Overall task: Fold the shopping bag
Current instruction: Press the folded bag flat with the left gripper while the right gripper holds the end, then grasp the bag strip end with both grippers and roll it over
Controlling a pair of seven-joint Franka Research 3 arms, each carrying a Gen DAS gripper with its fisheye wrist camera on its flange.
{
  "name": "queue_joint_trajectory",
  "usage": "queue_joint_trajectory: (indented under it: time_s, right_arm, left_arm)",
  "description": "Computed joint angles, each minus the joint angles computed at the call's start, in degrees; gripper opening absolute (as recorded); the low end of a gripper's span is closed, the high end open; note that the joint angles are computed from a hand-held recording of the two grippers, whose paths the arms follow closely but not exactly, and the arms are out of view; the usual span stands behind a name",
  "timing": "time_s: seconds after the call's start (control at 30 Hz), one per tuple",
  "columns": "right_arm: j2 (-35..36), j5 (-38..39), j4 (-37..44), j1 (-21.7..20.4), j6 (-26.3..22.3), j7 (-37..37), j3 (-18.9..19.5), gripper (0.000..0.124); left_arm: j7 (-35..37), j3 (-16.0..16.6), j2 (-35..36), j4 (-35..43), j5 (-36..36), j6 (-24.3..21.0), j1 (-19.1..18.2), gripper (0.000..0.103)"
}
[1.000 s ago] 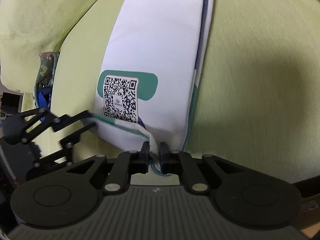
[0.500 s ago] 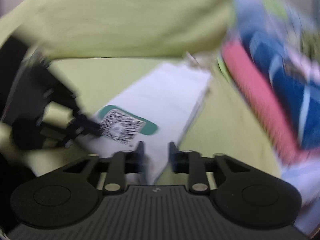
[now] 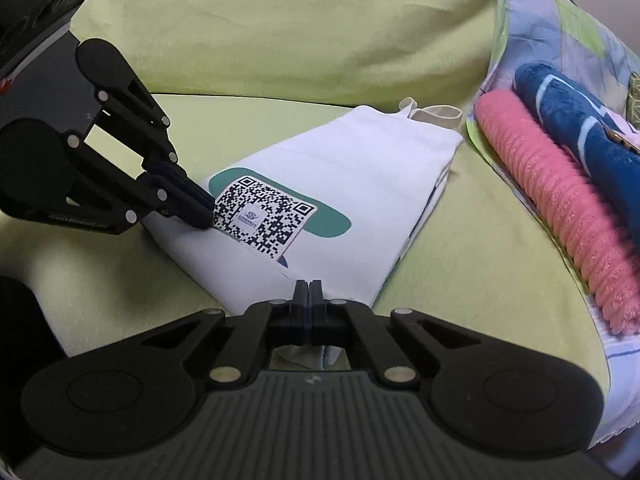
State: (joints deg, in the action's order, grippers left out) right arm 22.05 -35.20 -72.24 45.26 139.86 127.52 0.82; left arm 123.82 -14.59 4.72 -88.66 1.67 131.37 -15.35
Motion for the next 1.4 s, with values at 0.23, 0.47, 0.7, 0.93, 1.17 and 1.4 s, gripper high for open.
queue_joint_trajectory:
  time_s: [0.23,0.47,0.7,0.93,1.17,1.4]
  right_arm:
    - [0.19,-0.12,0.19,0.08,-0.19,0.58,-0.14,0.000]
    - [-0.28,-0.19,-0.05,0.16,-0.63,0.43,0.32,0.000]
    - [-0.22,0.02,0.07,0.06,-0.59,-0.40,0.27,0.000]
    - [-0.36,0.22,-0.33,-0.13,-0.02,-0.81,0.33,0.000]
    - [-0.65,0.40,-1.00,-0.34,0.95,-1.20,0.35,0.000]
    - [-0.53,1.81,-0.64,-0.85,0.95,-3.19,0.73,0.000]
  left_arm:
    - [-2.62,-0.02,0.55,0.97,0.87,-0.97,-0.13,0.000]
    - [-2.64,-0.04,0.42,0.65,0.66,-0.60,-0.04,0.000]
    - [-3.15,-0.06,0.23,0.35,1.56,-0.06,-0.20,0.004]
    - [19.00,2.54,-13.53,-19.70,-1.95,19.49,-1.06,0.019]
    - [32.10,4.20,-16.66,-29.33,5.49,29.27,-2.58,0.031]
    - [39.82,5.34,-13.64,-30.92,11.03,35.28,-3.47,0.030]
